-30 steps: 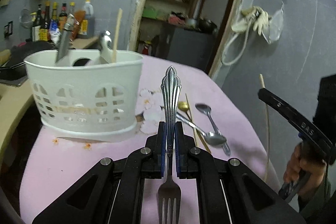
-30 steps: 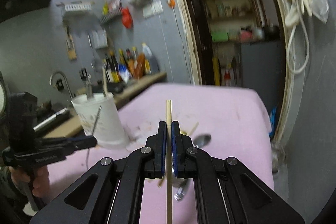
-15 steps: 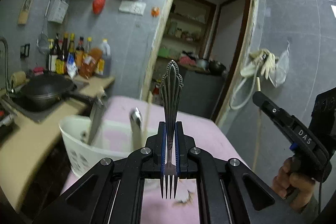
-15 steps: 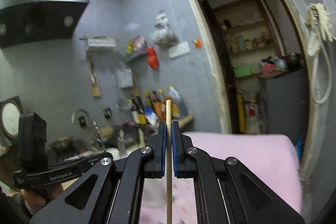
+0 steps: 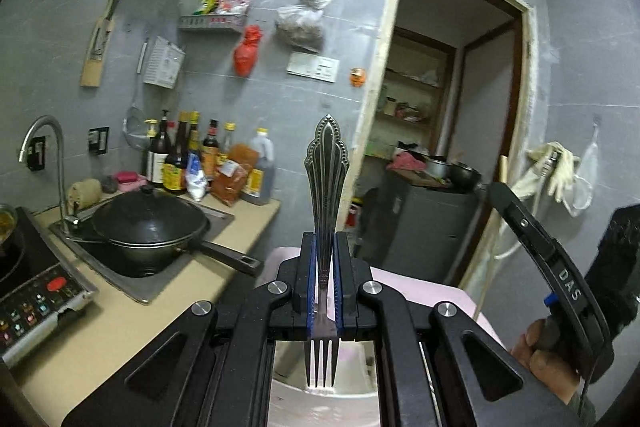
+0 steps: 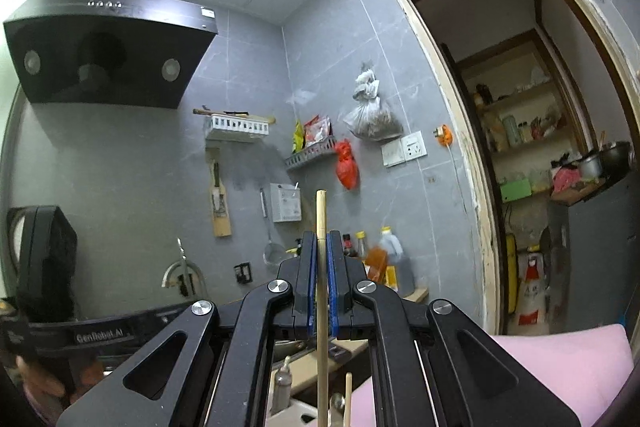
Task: Organize utensils
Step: 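Lift and lower the fork into the caddy with the left tool while the right inserts the chopstick, then open both tools and move them back over the cloth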
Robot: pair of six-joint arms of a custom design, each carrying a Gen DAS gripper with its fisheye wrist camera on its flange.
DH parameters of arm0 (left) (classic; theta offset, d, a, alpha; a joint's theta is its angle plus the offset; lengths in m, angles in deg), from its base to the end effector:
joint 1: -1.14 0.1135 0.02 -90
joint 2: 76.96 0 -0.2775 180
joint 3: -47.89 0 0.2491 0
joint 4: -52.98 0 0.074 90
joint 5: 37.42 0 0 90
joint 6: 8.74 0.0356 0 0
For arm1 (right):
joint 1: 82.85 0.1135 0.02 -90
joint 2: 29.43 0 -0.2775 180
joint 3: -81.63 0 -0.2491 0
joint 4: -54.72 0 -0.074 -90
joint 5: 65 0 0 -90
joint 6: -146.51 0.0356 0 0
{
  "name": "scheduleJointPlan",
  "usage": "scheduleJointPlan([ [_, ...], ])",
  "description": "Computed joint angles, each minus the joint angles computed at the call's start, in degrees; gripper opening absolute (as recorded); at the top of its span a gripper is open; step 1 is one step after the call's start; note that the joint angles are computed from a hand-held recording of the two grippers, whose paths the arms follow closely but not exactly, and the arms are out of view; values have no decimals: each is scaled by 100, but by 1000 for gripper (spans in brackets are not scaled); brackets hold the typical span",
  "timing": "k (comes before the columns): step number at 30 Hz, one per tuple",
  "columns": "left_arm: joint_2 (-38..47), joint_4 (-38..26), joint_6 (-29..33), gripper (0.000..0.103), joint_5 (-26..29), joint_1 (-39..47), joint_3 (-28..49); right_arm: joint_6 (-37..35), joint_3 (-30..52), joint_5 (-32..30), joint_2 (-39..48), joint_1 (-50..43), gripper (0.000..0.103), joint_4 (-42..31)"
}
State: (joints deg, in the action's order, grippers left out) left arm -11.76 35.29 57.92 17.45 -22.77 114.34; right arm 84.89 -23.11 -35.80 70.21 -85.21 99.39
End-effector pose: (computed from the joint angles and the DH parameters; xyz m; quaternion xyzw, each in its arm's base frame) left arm 0.2383 -0.0832 0.3417 -0.1769 0.7645 -0.0073 0.6199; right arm 0.3800 0.0154 0.3159 -0.2697 0.5854 0.4411 0.6245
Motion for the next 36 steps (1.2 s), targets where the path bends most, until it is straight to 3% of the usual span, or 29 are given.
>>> scheduleJointPlan([
  [7,243,562,-66,5,156,566,-382,-215,-78,733,296,345,3,201],
  [13,369,1058,-19,5,89,661,-688,-348,-68,962,473,478,3,231],
  [20,413,831,-90,5,51,604,-762,-889,-197,883,520,532,4,40],
  [25,409,600,-296,8,403,643,-846,-1296,-267,635,489,472,8,-396],
  [26,394,594,-304,11,445,634,-872,-1371,-281,577,479,447,9,-466],
  [29,329,714,-332,34,445,494,-993,-1573,-328,419,397,332,24,-745],
  [33,309,801,-248,38,218,198,-994,-1789,-385,244,257,93,30,-1040],
  [34,344,793,-228,40,137,78,-955,-1862,-375,225,215,28,37,-1176],
  [36,411,783,-234,54,20,-80,-881,-1955,-336,192,153,-133,52,-1439],
])
